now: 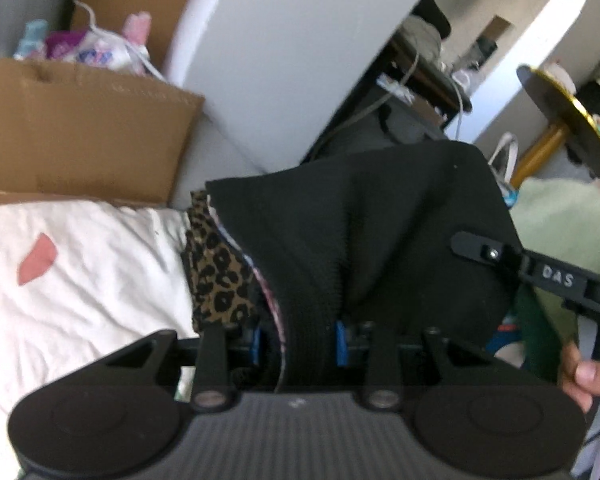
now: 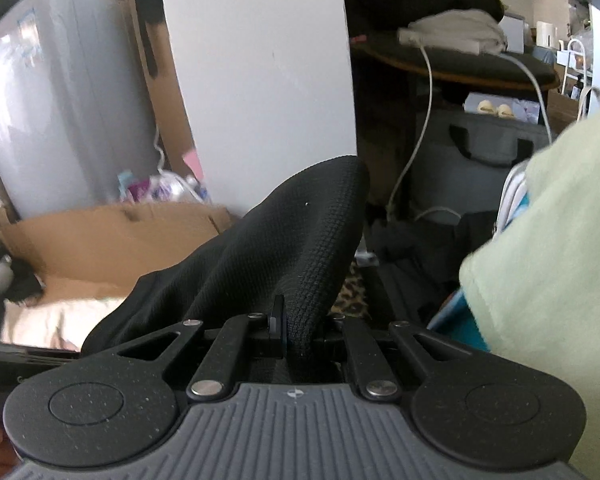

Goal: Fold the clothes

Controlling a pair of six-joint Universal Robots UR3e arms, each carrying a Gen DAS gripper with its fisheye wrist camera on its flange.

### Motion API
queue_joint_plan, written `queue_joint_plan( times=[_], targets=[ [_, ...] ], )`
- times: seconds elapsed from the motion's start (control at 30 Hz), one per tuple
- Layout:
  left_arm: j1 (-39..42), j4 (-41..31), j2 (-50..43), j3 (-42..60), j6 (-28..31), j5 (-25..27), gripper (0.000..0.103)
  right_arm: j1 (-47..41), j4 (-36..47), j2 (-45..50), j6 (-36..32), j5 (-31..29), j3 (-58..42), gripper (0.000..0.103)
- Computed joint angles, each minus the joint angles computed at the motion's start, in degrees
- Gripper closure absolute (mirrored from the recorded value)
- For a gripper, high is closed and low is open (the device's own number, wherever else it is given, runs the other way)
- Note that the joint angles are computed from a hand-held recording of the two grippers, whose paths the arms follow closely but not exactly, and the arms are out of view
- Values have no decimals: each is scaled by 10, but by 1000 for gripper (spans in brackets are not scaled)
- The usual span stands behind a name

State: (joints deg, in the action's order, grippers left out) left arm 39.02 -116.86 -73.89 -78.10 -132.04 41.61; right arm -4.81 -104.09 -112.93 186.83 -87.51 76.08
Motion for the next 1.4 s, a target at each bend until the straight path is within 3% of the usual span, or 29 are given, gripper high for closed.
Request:
queue_joint_plan(
  times=[0.1,0.23,0.4,0.93,1.4],
  targets=[
    [-21,57,-12,-49,-9,1,68,-33,-24,-23,-15,20,64,96],
    [-43,128,-37,-82,-26,0,68,-19,-77,-19,-31,-5,117,96],
    [-77,201,-84,-68,-68,13,68,-17,-135,5,-27,-15,151,96],
    [-158,384,-226,-11,-252,54,68,-29,-238,154,-15,-27,113,96],
    [-195,454,-294,39,-326,75,68,-67,-278,234,-16,-4,77,96]
  ],
)
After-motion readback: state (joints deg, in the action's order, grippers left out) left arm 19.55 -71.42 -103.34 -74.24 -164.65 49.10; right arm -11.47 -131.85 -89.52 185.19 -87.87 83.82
